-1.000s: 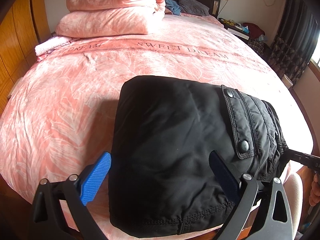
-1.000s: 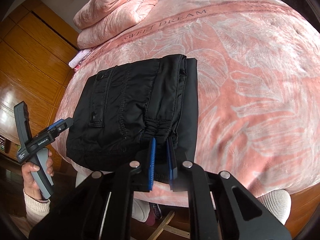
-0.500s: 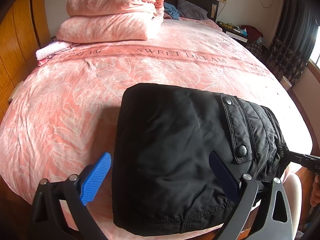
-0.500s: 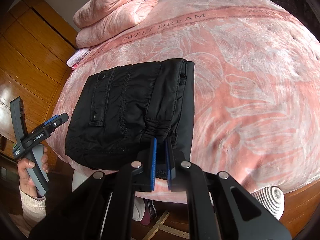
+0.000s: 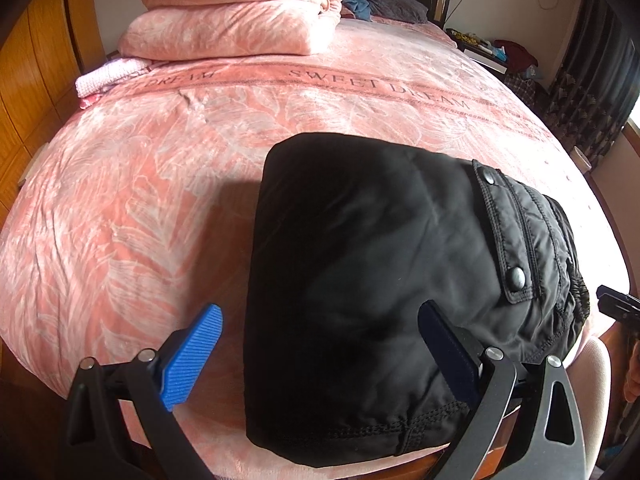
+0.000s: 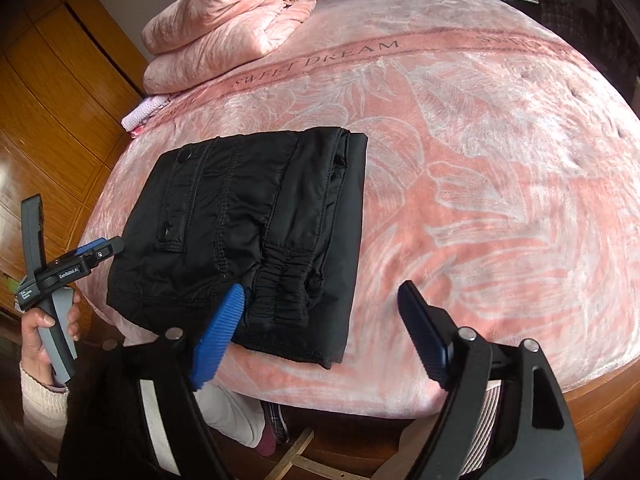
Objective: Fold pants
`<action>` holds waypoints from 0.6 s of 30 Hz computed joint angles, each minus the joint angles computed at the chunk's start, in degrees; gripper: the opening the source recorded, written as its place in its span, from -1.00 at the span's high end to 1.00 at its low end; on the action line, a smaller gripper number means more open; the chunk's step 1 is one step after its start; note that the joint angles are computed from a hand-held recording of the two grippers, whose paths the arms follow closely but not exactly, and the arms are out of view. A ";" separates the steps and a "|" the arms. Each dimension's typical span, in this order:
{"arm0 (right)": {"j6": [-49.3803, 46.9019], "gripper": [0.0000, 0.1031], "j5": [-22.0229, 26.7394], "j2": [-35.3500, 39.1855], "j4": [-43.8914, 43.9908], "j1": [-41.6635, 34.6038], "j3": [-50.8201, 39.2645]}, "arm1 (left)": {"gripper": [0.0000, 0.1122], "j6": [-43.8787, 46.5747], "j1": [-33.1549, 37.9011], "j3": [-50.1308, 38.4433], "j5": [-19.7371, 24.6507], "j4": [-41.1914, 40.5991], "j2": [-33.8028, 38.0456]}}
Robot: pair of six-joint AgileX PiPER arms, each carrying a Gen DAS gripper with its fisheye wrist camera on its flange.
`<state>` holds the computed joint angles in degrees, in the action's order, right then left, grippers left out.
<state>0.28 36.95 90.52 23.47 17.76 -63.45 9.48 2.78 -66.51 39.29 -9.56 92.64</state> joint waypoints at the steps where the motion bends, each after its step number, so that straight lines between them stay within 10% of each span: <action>1: -1.87 -0.78 -0.36 -0.74 2.24 -0.92 0.71 | -0.76 1.07 1.39 -0.06 0.61 -1.17 0.34; 9: -4.72 -0.78 0.03 -0.11 10.22 -6.19 1.64 | -0.76 9.67 11.73 -1.31 5.79 -11.78 2.21; 18: -26.92 -0.79 7.38 4.23 41.47 -15.07 8.33 | -0.76 28.36 19.70 -3.37 21.20 -31.45 8.92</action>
